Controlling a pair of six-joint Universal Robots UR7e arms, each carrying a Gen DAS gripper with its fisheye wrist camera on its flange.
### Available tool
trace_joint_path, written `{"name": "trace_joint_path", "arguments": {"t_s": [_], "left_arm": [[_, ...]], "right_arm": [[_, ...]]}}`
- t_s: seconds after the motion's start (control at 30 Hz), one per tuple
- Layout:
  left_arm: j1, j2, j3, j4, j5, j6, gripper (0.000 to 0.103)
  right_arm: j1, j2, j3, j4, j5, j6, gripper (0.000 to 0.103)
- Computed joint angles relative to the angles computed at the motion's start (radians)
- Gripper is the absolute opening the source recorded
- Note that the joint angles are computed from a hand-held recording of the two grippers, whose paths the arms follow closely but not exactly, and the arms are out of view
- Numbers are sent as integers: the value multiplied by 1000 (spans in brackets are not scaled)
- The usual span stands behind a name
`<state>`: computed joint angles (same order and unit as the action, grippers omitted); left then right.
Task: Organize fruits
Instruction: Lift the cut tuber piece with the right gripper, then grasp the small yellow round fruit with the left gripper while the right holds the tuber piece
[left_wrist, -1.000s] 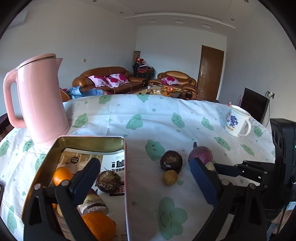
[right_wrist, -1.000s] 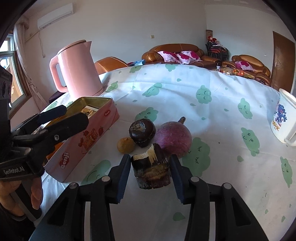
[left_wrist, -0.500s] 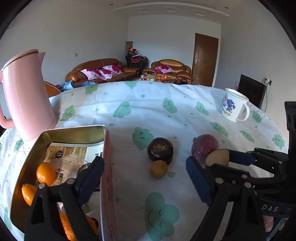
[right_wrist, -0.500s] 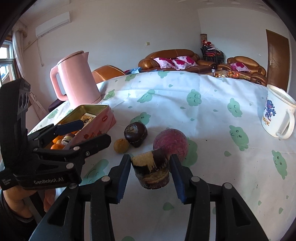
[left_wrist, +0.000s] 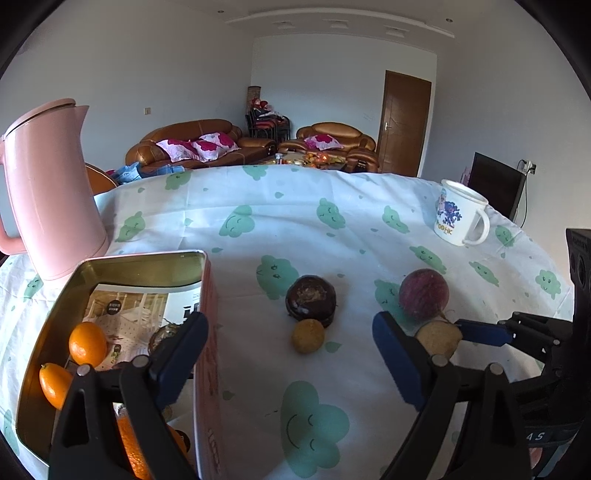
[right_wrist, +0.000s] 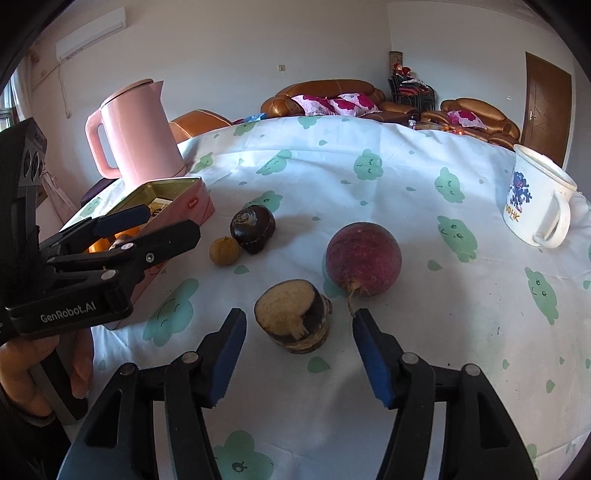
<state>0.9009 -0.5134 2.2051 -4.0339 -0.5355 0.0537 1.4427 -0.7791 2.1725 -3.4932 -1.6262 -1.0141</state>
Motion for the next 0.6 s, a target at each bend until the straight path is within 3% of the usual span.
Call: {"name": "trace_joint_path", "arguments": {"t_s": [0.13,0.37,0.5,0.6], "left_arm": [[5,-8,-6,65,-8,-18,93],[13,-15,-20,132,-32,-29,93],[20,-26,-21,181,-56,-39,92],[34,-45,-24,253,-90,-64,82]], "right_arm": [[7,3,-16,36,-39,19,62],[8,-5,-27,122,-11,1,61],[16,10,-42,102,-29,7,44],[19,17,-40,84,-28,-7,43]]}}
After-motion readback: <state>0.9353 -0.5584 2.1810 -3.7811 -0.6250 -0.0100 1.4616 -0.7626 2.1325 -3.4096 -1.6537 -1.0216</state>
